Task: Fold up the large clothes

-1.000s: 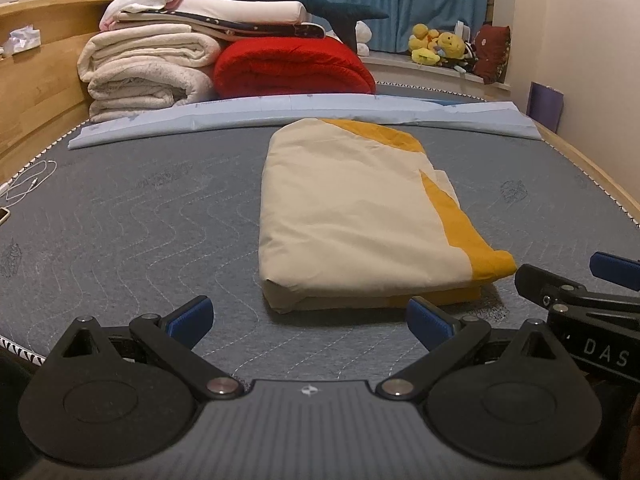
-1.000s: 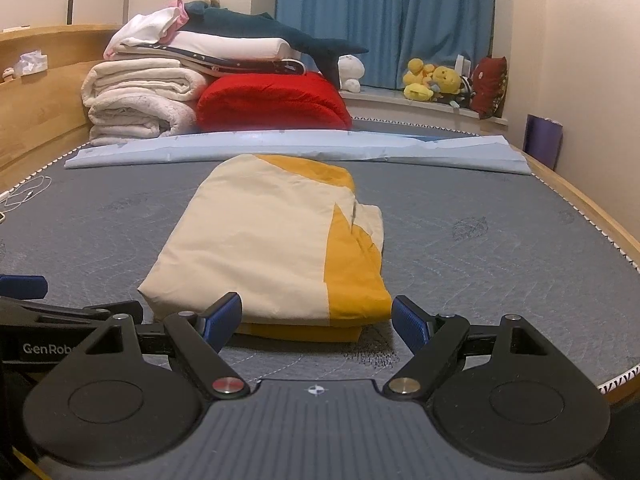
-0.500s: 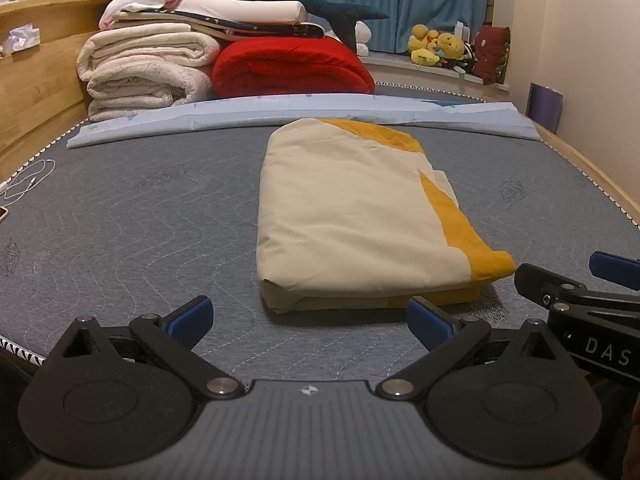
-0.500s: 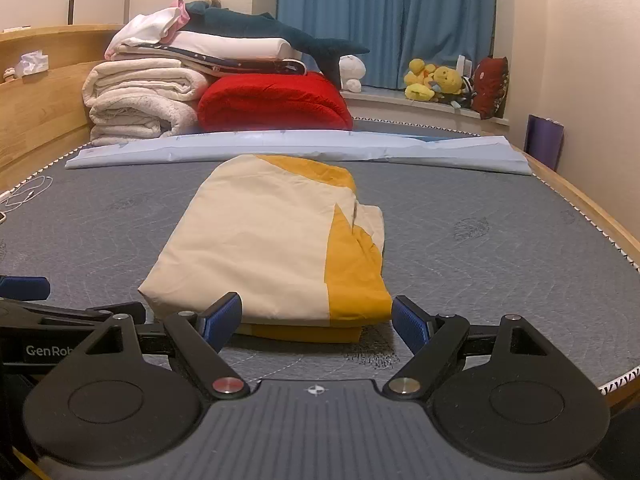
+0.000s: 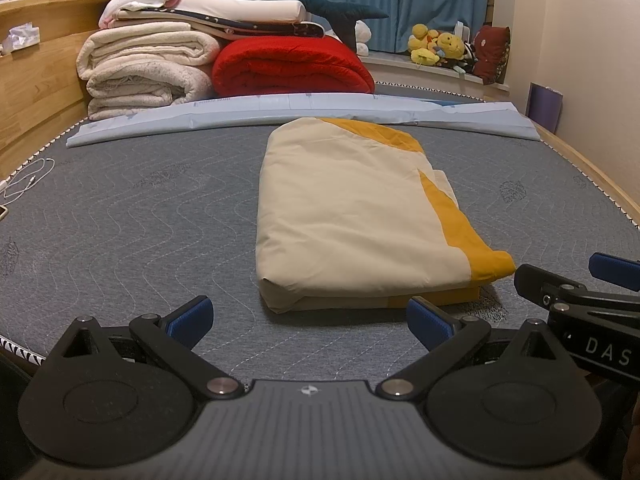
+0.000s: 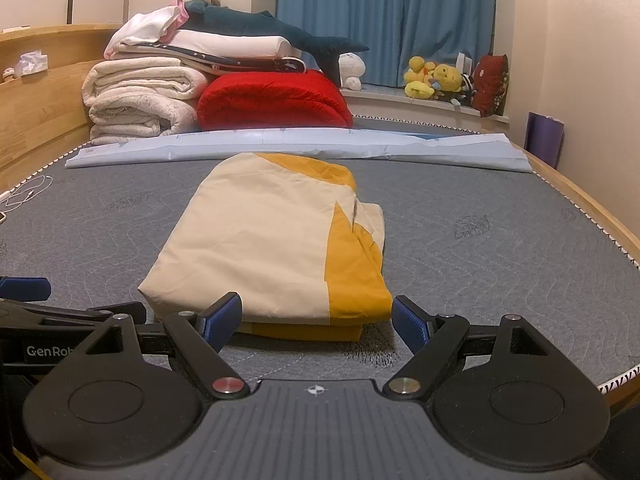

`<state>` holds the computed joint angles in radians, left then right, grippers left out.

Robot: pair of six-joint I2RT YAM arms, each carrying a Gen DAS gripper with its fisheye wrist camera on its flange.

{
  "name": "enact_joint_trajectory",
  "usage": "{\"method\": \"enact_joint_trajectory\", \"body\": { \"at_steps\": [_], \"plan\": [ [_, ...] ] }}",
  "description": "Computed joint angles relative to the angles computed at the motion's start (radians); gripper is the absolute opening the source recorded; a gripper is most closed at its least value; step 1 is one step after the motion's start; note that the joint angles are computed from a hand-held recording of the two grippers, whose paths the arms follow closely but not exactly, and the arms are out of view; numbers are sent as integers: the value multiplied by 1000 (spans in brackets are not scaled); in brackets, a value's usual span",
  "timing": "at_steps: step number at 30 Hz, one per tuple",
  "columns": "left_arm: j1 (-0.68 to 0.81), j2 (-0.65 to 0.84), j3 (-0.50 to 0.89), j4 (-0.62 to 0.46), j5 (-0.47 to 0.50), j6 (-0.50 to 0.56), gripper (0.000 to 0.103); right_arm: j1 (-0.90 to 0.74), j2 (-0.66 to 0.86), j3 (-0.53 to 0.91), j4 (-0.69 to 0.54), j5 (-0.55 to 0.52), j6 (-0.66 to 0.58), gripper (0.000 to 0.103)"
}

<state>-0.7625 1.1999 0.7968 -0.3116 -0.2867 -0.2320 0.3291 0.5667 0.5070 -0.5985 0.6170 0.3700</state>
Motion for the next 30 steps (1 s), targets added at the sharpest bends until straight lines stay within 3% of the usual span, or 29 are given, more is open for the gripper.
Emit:
{"method": "enact_joint_trajectory", "body": {
  "at_steps": [30],
  "plan": [
    [-4, 2, -2, -1, -1, -6, 103, 8, 0, 8, -13, 6, 7, 83]
  ]
}}
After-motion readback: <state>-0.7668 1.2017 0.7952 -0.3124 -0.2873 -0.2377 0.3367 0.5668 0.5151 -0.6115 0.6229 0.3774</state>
